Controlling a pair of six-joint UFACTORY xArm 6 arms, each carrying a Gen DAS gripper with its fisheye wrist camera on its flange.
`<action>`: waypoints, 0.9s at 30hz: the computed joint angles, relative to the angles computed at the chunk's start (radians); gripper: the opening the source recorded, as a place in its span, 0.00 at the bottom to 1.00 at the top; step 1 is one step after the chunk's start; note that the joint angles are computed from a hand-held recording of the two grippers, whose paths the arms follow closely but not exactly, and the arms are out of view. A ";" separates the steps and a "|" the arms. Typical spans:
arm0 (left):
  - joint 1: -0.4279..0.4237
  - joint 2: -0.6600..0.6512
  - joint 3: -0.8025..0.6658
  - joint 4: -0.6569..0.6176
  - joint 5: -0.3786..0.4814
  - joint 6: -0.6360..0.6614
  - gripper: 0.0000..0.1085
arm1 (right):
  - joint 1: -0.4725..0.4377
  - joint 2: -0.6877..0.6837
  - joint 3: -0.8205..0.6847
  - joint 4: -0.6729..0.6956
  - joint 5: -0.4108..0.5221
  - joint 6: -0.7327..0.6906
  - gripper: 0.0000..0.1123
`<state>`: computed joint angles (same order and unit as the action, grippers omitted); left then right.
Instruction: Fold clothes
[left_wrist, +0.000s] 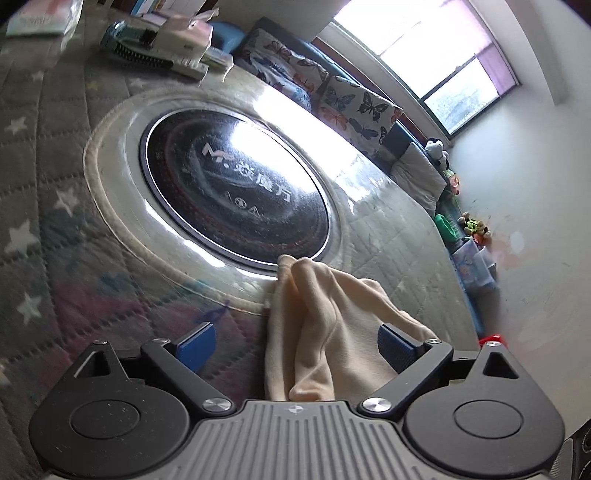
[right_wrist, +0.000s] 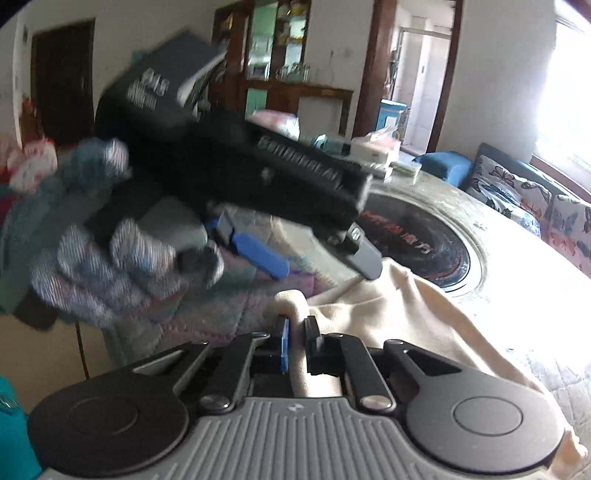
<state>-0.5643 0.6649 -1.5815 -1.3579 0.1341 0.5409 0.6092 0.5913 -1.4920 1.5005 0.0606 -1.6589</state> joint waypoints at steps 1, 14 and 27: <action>-0.001 0.001 -0.002 0.010 0.002 -0.021 0.89 | -0.007 -0.010 0.001 0.042 0.012 -0.031 0.06; 0.010 0.048 -0.080 -0.094 0.081 -0.058 0.83 | -0.071 -0.126 0.090 0.345 0.125 -0.283 0.03; 0.045 0.001 -0.015 -0.136 0.088 -0.001 0.84 | 0.018 -0.011 0.036 0.078 0.012 -0.199 0.41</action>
